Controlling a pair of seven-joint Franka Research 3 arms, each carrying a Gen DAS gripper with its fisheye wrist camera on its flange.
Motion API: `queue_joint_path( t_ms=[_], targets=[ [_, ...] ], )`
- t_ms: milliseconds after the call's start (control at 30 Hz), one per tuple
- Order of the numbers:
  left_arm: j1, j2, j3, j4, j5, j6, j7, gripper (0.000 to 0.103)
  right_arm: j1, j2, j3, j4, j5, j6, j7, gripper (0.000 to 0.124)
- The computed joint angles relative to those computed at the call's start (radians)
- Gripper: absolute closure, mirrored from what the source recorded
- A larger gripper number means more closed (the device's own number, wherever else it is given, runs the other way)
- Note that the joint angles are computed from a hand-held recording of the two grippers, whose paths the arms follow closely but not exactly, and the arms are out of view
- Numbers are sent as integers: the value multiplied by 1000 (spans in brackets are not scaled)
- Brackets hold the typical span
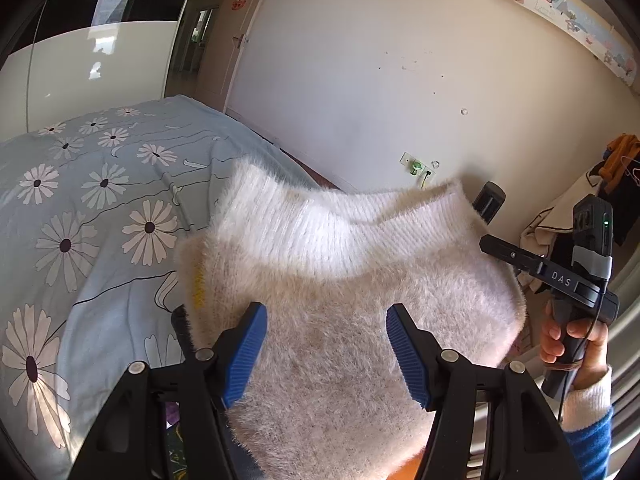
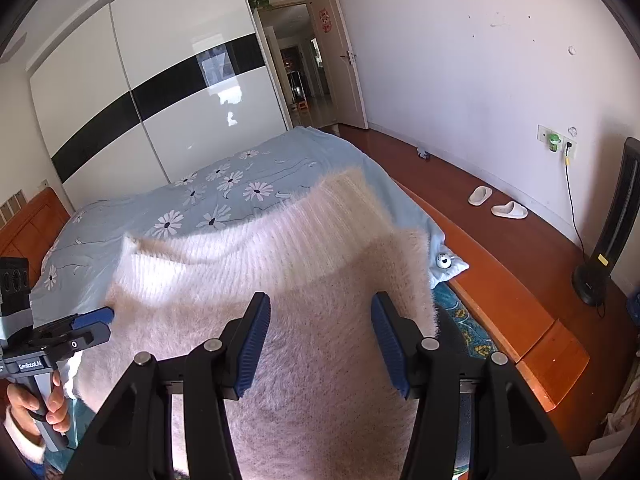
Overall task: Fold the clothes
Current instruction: 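Lower the folded sweater onto the top of the clothes stack with both grippers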
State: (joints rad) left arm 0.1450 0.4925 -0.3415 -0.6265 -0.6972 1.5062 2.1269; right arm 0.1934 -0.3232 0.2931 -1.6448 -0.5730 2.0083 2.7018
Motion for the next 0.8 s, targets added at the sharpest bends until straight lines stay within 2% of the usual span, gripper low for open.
queue_joint_path(
  t_ms=[67,167,267,333,400,467,500,567,667,700,800],
  targets=[
    [14,-7,-5,1,-16,4,0,37,2,0,11,18,-17,2,-2,70],
    [52,-69,0,-85,-68,42,33,37,3,6,37,53,-54,-24,8,70],
    [98,-184,27,-243,-142,89,125,37,12,-2,63,58,-88,-38,31,70],
    [105,-277,63,-375,-167,146,194,36,21,0,85,66,-108,-57,38,70],
    [107,-349,98,-480,-194,179,253,32,29,23,121,100,-136,-129,59,69],
    [95,-414,131,-573,-191,215,296,28,52,48,145,130,-161,-200,75,64],
    [88,-443,146,-616,-191,233,318,25,66,59,155,141,-174,-232,79,56],
    [68,-515,174,-725,-186,297,372,20,97,80,172,158,-204,-283,83,53],
    [35,-594,210,-847,-170,361,424,14,146,94,174,160,-220,-319,96,50],
    [24,-609,222,-871,-165,367,427,14,162,99,173,159,-224,-330,101,41],
    [-8,-648,254,-935,-144,386,428,11,207,96,149,138,-210,-327,117,35]
  ],
)
